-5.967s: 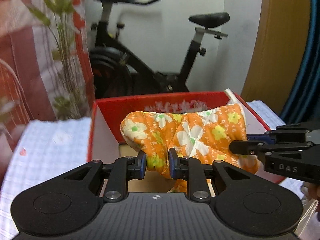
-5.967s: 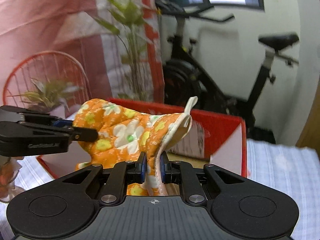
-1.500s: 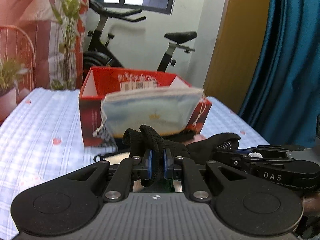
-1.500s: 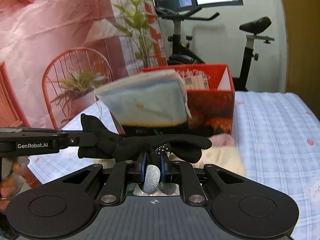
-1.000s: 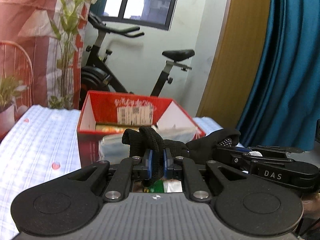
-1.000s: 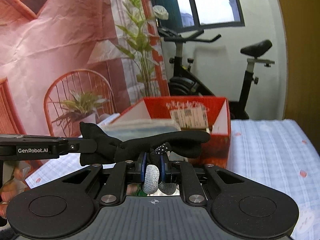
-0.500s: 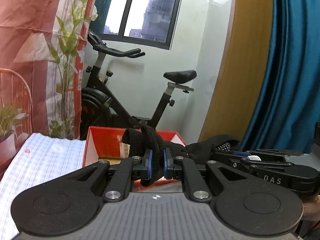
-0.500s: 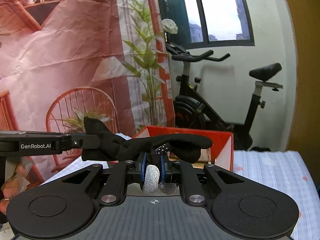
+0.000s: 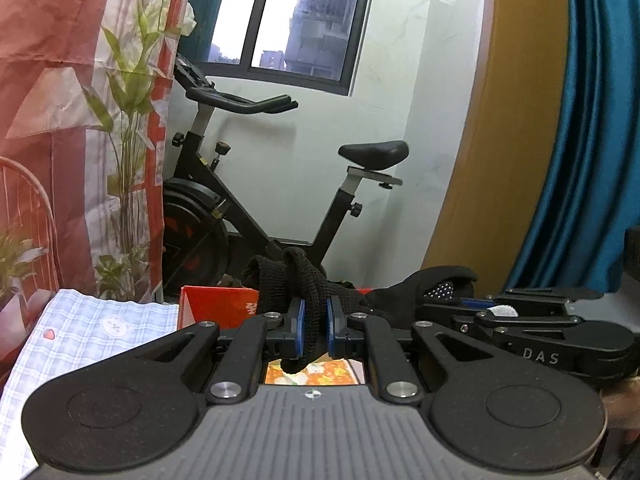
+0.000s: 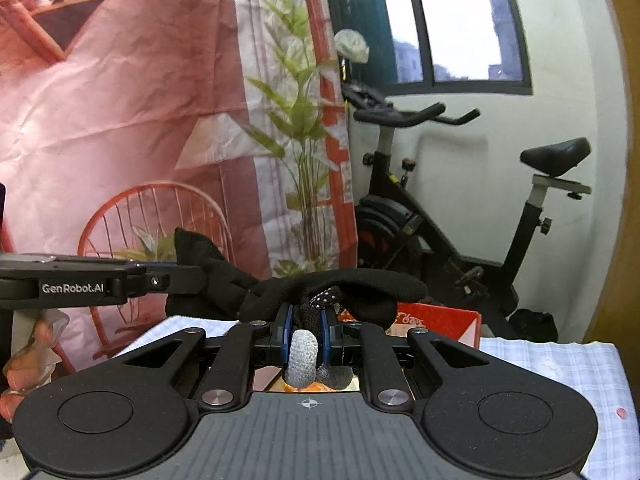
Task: Organize soft objects
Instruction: 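Lift the black glove with both tools and carry it toward the red box, then lower the black glove into the red box and open both tools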
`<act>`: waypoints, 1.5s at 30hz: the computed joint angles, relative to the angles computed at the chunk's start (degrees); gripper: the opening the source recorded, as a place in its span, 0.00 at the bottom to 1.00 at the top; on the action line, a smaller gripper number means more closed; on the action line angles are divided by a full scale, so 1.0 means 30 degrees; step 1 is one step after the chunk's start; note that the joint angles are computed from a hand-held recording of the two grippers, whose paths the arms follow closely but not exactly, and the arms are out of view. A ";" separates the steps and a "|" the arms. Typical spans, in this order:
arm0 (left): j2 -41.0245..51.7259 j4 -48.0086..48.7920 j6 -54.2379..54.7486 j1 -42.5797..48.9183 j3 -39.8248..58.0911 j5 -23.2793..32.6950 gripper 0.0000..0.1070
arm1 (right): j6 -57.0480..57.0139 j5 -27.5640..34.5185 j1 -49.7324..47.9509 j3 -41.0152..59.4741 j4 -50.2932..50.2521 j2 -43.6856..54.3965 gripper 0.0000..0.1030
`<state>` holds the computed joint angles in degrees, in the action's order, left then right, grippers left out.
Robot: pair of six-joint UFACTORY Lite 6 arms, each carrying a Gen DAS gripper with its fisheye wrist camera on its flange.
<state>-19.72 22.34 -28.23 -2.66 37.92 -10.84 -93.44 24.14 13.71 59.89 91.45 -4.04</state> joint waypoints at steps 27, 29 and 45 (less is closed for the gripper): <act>1.2074 2.3665 -2.2545 0.3561 0.8565 -0.1743 0.12 | 1.1857 0.1768 -0.0011 1.4197 -1.1425 1.5324 0.13; 1.2194 2.4581 -2.3338 0.3621 0.8691 -0.1928 0.12 | 1.2492 0.1905 -0.0075 1.4287 -1.1755 1.5578 0.13; 0.6872 2.4848 -2.3017 0.4323 0.4476 -0.1467 0.58 | 0.5793 -0.1324 -0.0521 0.5392 -0.5310 1.0162 0.27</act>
<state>0.90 96.89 -97.28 10.31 51.35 -15.24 -76.06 20.17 12.14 76.07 75.52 26.44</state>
